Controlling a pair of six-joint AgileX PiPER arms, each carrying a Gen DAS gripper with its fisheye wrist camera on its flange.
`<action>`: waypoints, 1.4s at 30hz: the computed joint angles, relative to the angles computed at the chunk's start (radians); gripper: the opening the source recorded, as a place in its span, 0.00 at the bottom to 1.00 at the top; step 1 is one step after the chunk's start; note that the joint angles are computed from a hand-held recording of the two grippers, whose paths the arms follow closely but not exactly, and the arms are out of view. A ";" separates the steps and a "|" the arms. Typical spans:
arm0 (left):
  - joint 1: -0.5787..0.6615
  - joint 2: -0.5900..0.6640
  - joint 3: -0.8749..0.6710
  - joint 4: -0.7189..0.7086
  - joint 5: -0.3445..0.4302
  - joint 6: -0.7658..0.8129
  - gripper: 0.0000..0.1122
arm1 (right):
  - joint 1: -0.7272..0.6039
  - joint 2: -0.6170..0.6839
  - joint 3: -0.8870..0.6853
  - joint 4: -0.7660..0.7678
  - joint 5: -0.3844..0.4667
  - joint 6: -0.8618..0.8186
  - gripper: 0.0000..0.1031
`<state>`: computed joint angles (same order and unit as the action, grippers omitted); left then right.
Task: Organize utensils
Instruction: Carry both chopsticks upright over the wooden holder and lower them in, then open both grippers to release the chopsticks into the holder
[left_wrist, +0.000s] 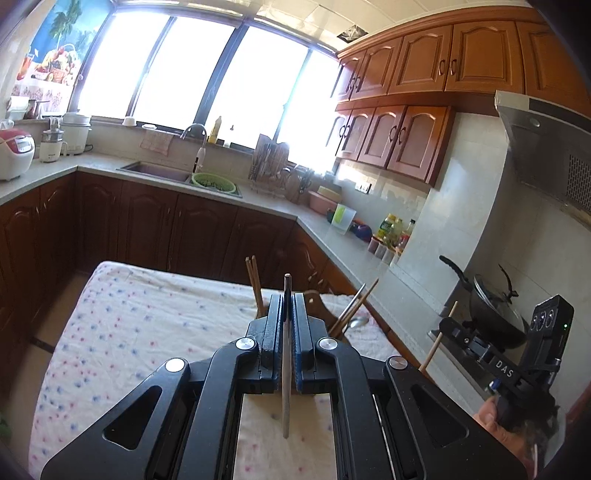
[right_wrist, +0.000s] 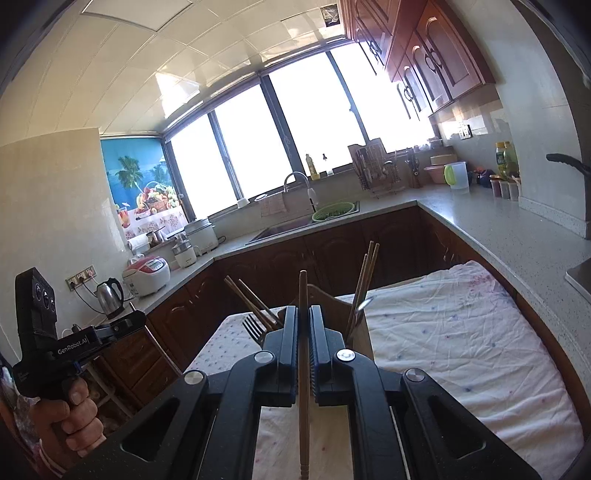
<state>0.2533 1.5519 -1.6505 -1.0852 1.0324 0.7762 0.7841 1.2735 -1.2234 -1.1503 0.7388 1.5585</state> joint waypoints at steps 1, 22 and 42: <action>-0.010 0.017 -0.033 -0.008 -0.013 -0.011 0.03 | -0.018 0.010 -0.020 -0.009 -0.010 -0.007 0.05; -0.234 0.248 -0.160 0.028 -0.389 -0.044 0.03 | -0.243 0.267 -0.098 -0.473 -0.071 0.415 0.05; -0.277 0.277 -0.103 0.154 -0.349 -0.068 0.04 | -0.270 0.267 -0.033 -0.317 -0.151 0.337 0.06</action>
